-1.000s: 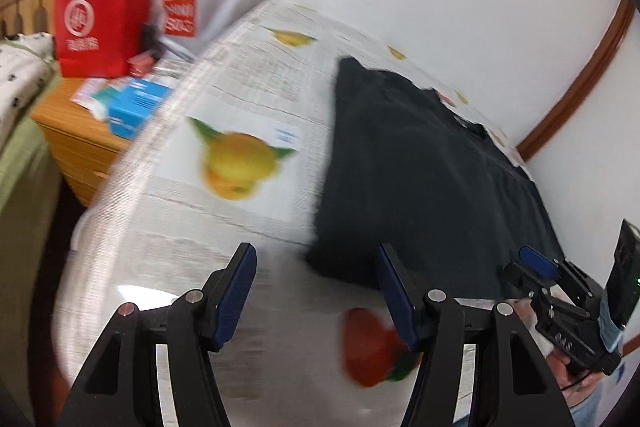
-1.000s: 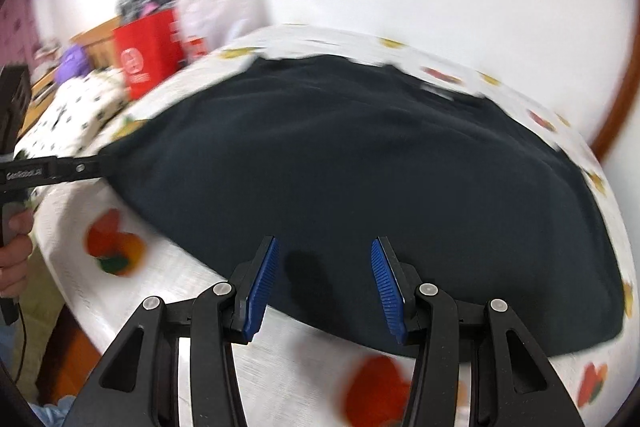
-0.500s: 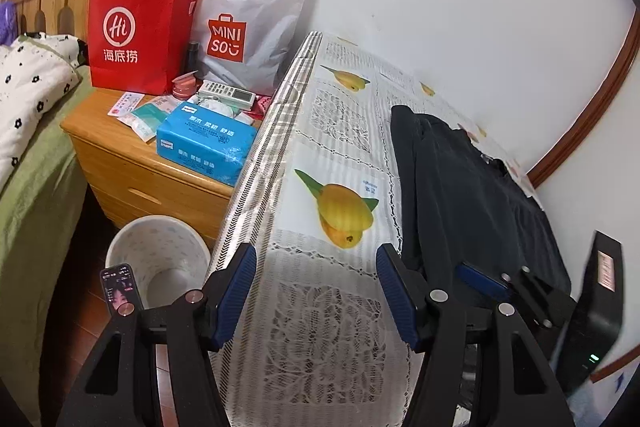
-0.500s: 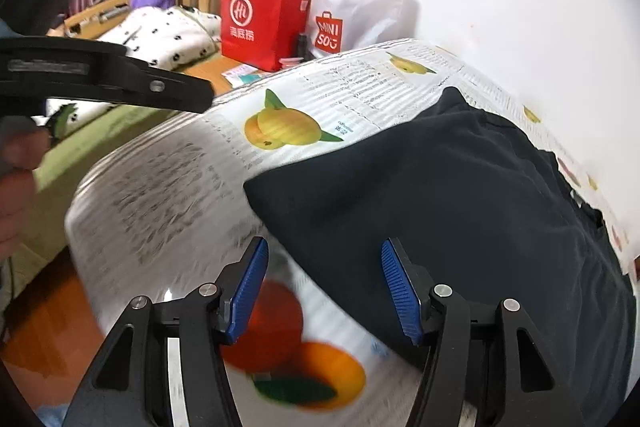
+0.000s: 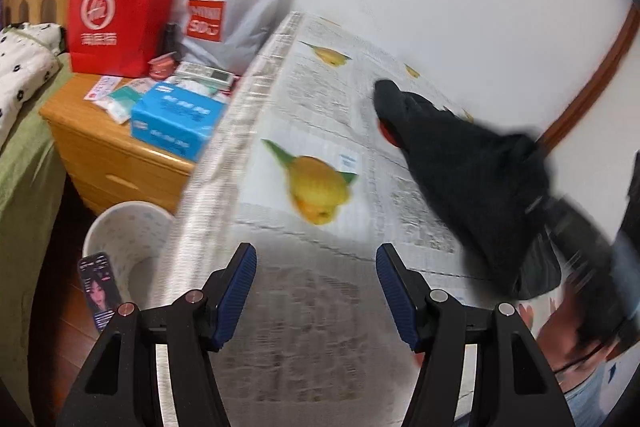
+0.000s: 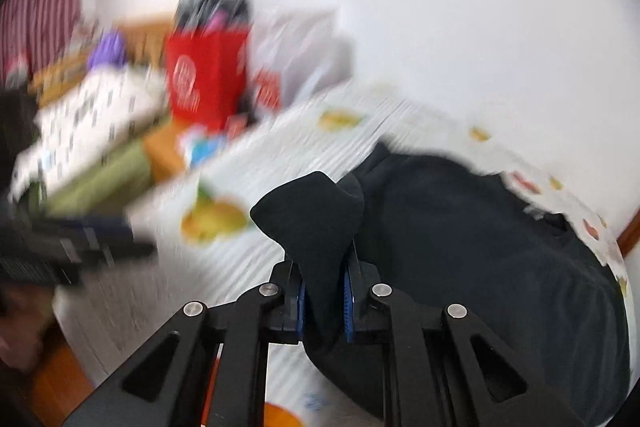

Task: Fold small clothes

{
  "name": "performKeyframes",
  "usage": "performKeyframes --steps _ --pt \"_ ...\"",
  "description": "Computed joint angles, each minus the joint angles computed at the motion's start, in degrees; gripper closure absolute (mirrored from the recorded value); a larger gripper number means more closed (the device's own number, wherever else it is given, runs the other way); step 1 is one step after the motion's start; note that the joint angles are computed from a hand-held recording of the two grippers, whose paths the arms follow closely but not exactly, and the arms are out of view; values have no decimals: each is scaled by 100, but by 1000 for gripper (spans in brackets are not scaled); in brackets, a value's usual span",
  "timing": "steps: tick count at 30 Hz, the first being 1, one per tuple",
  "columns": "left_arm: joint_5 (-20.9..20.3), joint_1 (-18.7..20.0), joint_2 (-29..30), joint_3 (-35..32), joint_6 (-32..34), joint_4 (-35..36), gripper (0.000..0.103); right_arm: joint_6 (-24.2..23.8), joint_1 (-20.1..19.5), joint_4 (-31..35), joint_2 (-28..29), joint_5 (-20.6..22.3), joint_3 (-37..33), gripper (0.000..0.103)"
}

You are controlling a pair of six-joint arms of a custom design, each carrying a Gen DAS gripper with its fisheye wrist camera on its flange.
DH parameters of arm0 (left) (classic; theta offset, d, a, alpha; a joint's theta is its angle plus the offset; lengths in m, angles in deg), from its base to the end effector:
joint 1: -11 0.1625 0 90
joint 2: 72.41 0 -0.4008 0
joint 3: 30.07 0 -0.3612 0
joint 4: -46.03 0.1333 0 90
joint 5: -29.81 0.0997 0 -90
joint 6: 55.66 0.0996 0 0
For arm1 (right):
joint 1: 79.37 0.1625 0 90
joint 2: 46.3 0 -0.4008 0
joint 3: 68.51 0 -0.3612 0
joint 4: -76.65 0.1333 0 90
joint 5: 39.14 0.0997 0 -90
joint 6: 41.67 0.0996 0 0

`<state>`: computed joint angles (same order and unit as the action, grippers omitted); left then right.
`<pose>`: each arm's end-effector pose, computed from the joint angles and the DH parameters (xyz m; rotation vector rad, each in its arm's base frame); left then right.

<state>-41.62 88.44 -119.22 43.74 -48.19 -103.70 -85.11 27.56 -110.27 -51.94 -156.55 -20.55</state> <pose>0.0021 -0.7495 0.2652 0.3460 2.7134 -0.8214 0.3154 -0.7358 -0.0112 0.8997 -2.1185 1.0196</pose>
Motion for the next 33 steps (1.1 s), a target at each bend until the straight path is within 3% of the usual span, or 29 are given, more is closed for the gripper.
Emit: performKeyframes --steps 4,9,15,20,26,32,33 --pt "4 -214 148 13 156 40 43 929 -194 -716 -1048 653 1199 90" --pt "-193 -483 407 -5 380 66 43 1568 -641 -1624 -2074 1321 2546 90" --pt "-571 -884 763 19 954 305 35 2502 -1343 -2012 -2753 1504 3520 90" --pt "-652 -1166 995 133 1448 365 30 2778 -1754 -1866 -2941 1379 3881 90" --pt "-74 -1423 1434 18 1591 351 30 2944 -2065 -1495 -3087 1552 4153 88" --pt "419 -1572 1592 119 1885 -44 30 2749 -2116 -1147 -3280 1804 4183 73" --pt "424 -1580 1593 115 1865 -29 30 2724 -2129 -1062 -3283 1891 4139 65"
